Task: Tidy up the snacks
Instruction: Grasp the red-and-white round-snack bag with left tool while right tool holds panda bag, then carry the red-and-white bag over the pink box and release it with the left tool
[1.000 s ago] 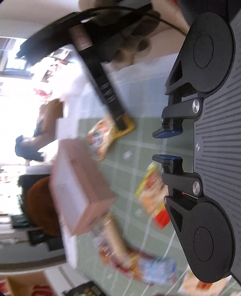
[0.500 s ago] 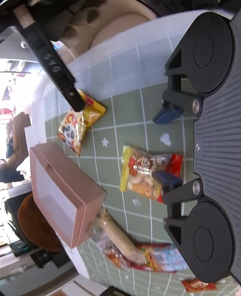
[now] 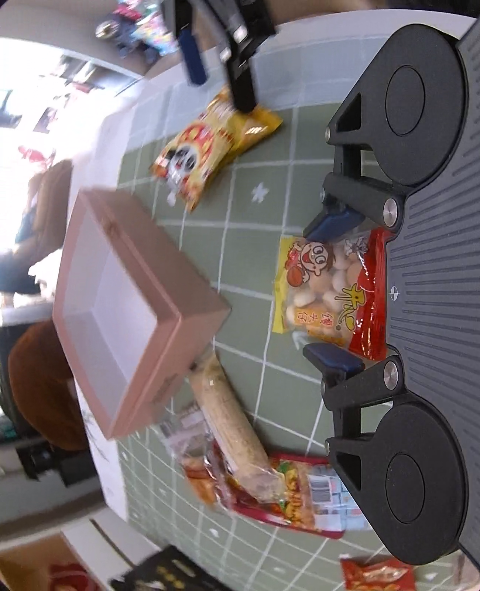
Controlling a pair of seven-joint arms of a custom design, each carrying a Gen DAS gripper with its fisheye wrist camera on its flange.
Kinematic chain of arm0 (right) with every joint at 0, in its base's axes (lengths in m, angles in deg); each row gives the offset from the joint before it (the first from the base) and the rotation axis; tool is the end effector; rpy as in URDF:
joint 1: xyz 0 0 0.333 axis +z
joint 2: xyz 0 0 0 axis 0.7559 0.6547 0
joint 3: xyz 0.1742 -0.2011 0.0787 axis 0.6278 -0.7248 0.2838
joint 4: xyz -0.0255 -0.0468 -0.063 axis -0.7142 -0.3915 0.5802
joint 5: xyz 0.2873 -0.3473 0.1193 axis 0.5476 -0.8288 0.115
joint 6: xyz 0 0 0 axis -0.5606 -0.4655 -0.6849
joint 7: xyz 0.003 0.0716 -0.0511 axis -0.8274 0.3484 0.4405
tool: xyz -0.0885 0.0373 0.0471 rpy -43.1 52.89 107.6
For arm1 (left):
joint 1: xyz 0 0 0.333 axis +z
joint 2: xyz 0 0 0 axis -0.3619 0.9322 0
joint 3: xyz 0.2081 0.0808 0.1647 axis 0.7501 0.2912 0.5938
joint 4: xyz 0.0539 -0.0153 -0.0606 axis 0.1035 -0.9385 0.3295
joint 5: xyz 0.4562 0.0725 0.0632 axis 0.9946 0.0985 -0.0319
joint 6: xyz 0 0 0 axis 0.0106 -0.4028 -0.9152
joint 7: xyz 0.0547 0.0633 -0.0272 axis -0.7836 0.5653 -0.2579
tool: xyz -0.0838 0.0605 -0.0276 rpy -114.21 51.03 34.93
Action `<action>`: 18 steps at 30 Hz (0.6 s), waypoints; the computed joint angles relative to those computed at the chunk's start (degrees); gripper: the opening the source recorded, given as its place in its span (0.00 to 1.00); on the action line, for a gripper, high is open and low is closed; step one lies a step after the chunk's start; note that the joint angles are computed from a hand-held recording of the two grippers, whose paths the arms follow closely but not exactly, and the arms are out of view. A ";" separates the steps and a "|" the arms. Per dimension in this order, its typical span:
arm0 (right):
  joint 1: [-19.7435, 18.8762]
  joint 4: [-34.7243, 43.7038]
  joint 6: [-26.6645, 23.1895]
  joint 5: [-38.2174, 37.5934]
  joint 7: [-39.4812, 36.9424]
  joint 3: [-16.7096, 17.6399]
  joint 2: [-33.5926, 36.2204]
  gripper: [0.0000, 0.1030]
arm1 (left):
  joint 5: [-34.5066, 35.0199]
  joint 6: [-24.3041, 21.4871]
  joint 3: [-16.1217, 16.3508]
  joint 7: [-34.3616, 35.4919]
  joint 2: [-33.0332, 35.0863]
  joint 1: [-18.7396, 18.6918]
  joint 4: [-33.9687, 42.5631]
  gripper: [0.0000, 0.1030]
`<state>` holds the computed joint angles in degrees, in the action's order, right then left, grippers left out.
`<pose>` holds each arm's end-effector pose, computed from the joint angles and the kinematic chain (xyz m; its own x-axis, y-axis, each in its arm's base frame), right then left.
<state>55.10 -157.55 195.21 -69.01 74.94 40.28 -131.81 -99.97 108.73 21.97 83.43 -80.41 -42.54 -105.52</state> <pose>0.3957 0.0533 0.4255 -0.0367 -0.9796 -0.1974 -0.8012 0.1469 -0.5800 0.4801 -0.2002 0.4214 -0.6363 -0.7677 -0.0759 -0.6089 0.5602 -0.5616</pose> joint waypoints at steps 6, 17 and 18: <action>0.41 1.72 0.87 0.97 -1.19 -0.84 2.72 0.83 | -4.51 -0.80 1.03 -1.58 -0.33 -0.71 -0.41 0.67; 1.48 8.96 2.40 1.31 -2.03 0.03 14.23 0.69 | -2.63 0.39 -4.01 -19.58 -15.72 -1.12 -12.79 0.58; 2.02 9.36 1.48 1.05 -3.52 -0.55 14.16 0.67 | -1.96 0.75 -3.54 -20.07 -16.28 -1.59 -13.01 0.58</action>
<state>57.12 -148.19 196.69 -67.96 71.42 39.73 -117.65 -101.92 109.48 18.43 63.36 -96.70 -44.13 -118.53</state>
